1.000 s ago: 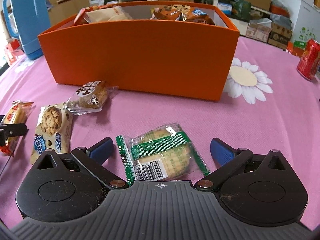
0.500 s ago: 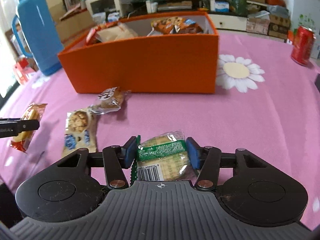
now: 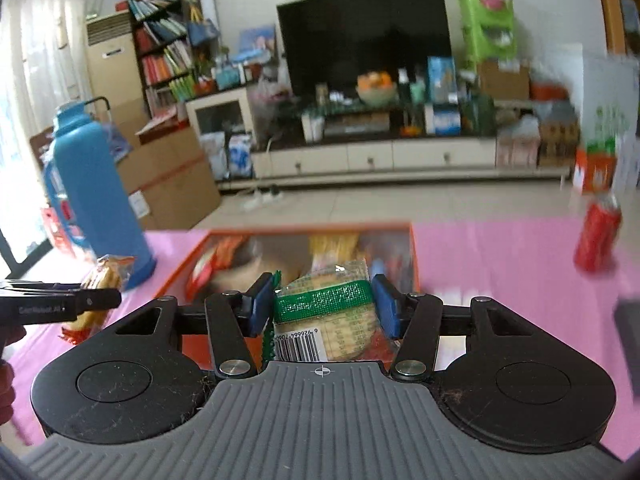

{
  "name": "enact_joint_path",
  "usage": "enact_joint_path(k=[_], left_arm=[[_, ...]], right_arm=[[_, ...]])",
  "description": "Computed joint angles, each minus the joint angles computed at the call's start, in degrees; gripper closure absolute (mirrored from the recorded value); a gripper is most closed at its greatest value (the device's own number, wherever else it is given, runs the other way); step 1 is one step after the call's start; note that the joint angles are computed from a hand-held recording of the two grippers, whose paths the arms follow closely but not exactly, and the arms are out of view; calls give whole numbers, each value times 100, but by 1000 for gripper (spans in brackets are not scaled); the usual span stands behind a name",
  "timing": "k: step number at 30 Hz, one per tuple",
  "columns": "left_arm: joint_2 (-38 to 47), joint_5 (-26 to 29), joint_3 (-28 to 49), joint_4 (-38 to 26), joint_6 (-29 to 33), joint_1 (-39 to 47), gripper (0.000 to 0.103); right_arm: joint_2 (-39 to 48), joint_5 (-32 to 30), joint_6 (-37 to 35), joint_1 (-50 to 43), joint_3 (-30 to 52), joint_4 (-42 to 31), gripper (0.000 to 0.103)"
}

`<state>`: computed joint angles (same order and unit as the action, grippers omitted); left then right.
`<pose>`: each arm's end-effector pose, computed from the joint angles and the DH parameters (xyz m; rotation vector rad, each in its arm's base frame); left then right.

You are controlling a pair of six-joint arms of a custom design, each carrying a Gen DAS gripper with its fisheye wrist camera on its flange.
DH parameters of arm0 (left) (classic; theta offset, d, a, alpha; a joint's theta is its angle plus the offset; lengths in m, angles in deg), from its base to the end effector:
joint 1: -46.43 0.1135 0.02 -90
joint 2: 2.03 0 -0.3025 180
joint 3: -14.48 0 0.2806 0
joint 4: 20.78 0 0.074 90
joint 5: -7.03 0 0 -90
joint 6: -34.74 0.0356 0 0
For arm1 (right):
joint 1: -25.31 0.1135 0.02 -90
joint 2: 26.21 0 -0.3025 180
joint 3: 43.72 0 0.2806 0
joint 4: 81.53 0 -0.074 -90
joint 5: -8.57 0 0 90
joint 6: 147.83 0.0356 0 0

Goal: Organize snacks
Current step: 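Carry both packets over the orange box and open both tools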

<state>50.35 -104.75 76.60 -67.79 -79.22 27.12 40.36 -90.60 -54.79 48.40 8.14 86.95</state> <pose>0.1904 -0.0527 0.3357 -0.2932 2.1481 -0.0084 0.2452 0.1107 0.2716 -0.4574 2.0000 0.4482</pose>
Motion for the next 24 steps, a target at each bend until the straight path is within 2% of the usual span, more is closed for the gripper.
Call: enact_joint_path(k=[6,10,12,13,15,16,18,20,21,23,24], left_arm=[[1842,547,745,1163,571,576,68],[2894,700,1214,1594,889,673,67],[3243,759,1290,1679,910,732,67],[3351,789,1203,1910,957,753,64],[3455,707,1155,2114,1160,723,57],[3469,617,1143,2141,1235,668,53],[3449,493,1130,2148,1319,605,53],[3206,586,1076,2069,1212,649,38],[2973,591,932,2112,1162,654,32],[2406,512,607,2160,1078,590,30],[2076,444,449,2087,984,549,27]], right_arm=[[2149,284,-363,103,1515,443,67],[3248,331,-441,166,2443,233,67],[3646,325,-504,218,2723,86,67],[3818,330,-563,248,2815,22,66],[3962,375,-649,304,2764,121,56],[4024,515,-743,356,2769,101,56],[4038,453,-733,353,2727,141,55],[3920,486,-759,374,2647,176,49],[3784,479,-768,373,2536,247,49],[3325,403,-733,358,2172,445,39],[3048,433,-704,363,1943,573,26]])
